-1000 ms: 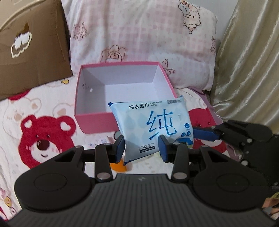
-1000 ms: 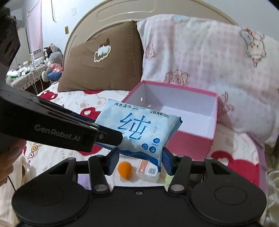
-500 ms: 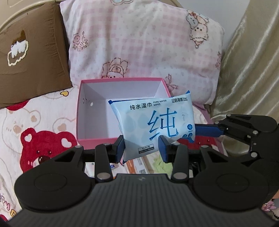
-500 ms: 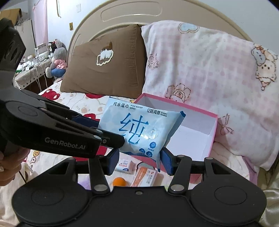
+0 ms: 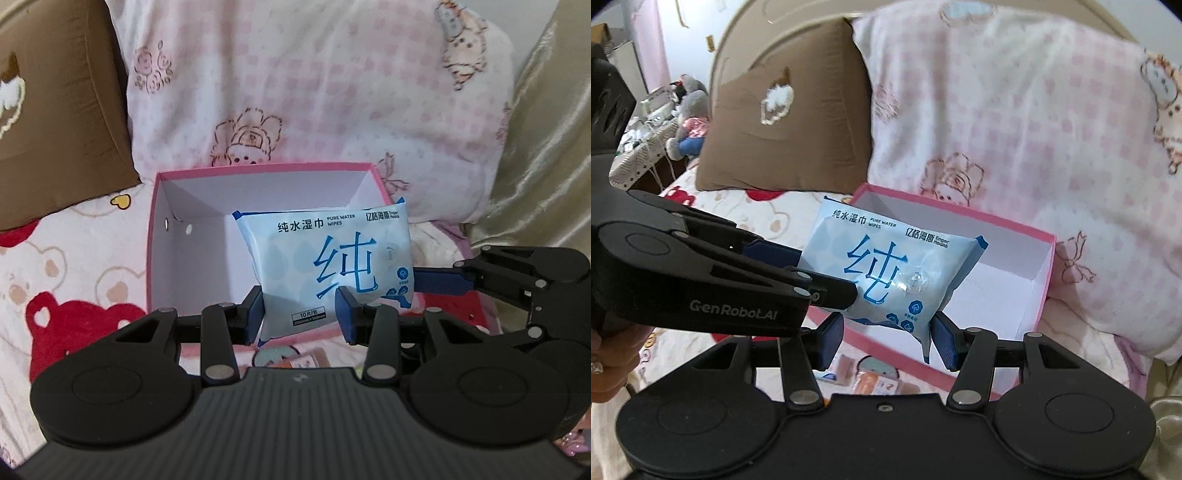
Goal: Organize objects
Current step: 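Lift the wipes pack with the left tool and carry it into the pink box, then open the left tool to release the wipes pack inside the box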
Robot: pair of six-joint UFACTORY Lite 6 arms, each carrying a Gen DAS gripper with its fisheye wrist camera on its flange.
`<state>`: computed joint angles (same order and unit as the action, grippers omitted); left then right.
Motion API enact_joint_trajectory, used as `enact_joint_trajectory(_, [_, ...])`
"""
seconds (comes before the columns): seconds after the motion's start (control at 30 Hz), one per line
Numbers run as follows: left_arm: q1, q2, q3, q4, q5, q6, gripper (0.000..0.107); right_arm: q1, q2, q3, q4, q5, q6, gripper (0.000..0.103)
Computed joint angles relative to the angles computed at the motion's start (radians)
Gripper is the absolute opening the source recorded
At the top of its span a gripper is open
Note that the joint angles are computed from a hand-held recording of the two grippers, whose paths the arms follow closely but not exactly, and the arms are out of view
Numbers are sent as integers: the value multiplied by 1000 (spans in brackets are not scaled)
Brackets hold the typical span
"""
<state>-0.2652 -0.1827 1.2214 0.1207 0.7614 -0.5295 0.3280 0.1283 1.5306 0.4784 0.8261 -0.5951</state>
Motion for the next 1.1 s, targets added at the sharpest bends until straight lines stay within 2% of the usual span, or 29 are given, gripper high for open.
enact_joint_trajectory(0.13, [86, 67, -57, -92, -128, 112, 39, 4, 109, 35, 22, -61, -26, 58])
enact_joint_trajectory(0.27, [167, 163, -84, -244, -209, 264, 39, 2, 224, 74, 40, -95, -33, 53])
enact_joint_trajectory(0.37, [188, 241, -75, -260, -261, 300, 39, 3, 320, 132, 35, -113, -39, 49])
enact_joint_trajectory(0.5, [203, 350, -31, -268, -322, 312, 39, 8, 475, 284, -15, -82, 30, 45])
enact_joint_trajectory(0.77, [266, 541, 75, -432, -315, 423, 38, 22, 664, 486, -111, -35, 148, 40])
enact_joint_trajectory(0.93, [259, 596, 107, -374, -312, 367, 38, 37, 729, 560, -154, -14, 199, 38])
enact_joint_trajectory(1.1, [236, 638, 139, -292, -314, 293, 37, 56, 785, 634, -240, 3, 273, 31])
